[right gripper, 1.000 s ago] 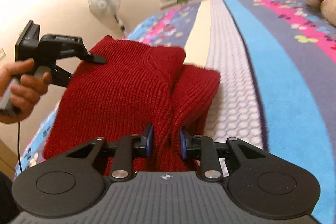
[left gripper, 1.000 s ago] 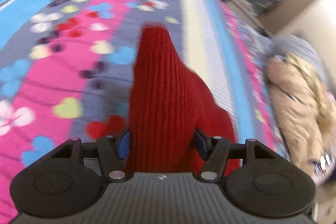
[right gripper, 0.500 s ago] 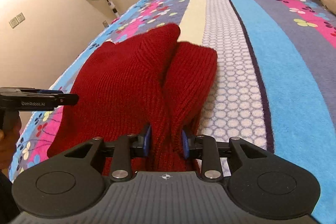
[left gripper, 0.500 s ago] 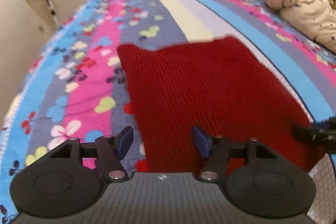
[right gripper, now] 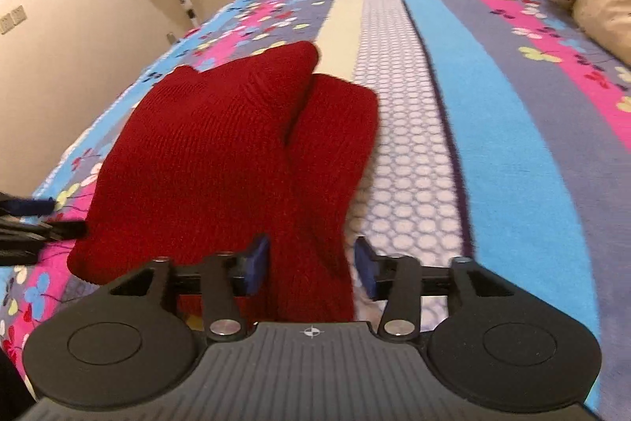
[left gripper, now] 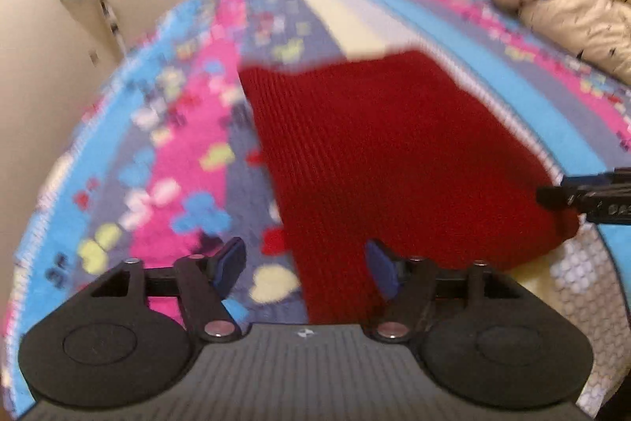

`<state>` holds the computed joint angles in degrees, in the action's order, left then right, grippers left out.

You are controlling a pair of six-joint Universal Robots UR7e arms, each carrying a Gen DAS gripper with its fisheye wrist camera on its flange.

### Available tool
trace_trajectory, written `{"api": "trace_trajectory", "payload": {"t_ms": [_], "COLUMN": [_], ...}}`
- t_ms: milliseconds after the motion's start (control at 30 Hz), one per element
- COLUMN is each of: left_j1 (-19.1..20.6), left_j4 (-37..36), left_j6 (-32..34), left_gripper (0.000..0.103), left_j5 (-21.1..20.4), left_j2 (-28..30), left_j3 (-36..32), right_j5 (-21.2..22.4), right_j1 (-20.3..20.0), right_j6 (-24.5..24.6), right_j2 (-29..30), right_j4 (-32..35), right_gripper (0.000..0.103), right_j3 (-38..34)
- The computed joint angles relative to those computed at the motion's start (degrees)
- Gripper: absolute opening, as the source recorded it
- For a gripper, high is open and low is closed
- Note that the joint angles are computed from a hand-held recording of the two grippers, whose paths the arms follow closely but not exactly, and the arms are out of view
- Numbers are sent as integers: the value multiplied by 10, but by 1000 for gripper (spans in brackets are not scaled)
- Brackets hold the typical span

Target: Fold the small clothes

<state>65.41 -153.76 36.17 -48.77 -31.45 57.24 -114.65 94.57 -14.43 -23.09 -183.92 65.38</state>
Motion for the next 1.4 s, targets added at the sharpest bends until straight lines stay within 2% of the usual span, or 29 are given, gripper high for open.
{"api": "trace_trajectory", "payload": {"t_ms": [33,133,267,367,467,600,633,700,767,867,1033,1400], "left_j1": [-5,-19,-37,-51,-60,-54,-53,-49,-45,-46,-42,-36], "left_j4": [-37,-114,-180,-205,-216,-262,-264,-225,-194,-242,-220,-195], "left_j6": [17,37,7,-28,-64,-65,-69,-91,-111,-60,-82,-105], "left_gripper": [86,87,87,87,87,87,87,87,87,87,87,87], "left_j5": [-4,-23,-44,-40,-26,14,30,55,49,68,74,76], "left_j2": [-17,-65,-124,-146,-150,-121,-115,-108,-108,-85,-75,-73], "left_j3": [28,102,190,231,253,261,266,259,251,233,213,207], "right_j5": [-8,-42,-66,-75,-71,-80,-95,-133,-114,-120,-123,-109], "right_j1": [4,21,46,63,72,67,65,63,59,55,52,53], "right_j6": [-10,-54,-53,-70,-107,-147,-138,-110,-118,-142,-110,-115], "right_j2": [-5,-12,-34,-48,-57,-33,-26,-24,-19,-3,1,13], "right_j4": [-15,-83,-162,-227,-270,-331,-324,-269,-278,-272,-234,-222], "right_gripper": [59,62,86,94,99,100,100,98,99,100,100,100], "right_j3": [10,30,65,97,131,145,143,134,124,97,86,66]}}
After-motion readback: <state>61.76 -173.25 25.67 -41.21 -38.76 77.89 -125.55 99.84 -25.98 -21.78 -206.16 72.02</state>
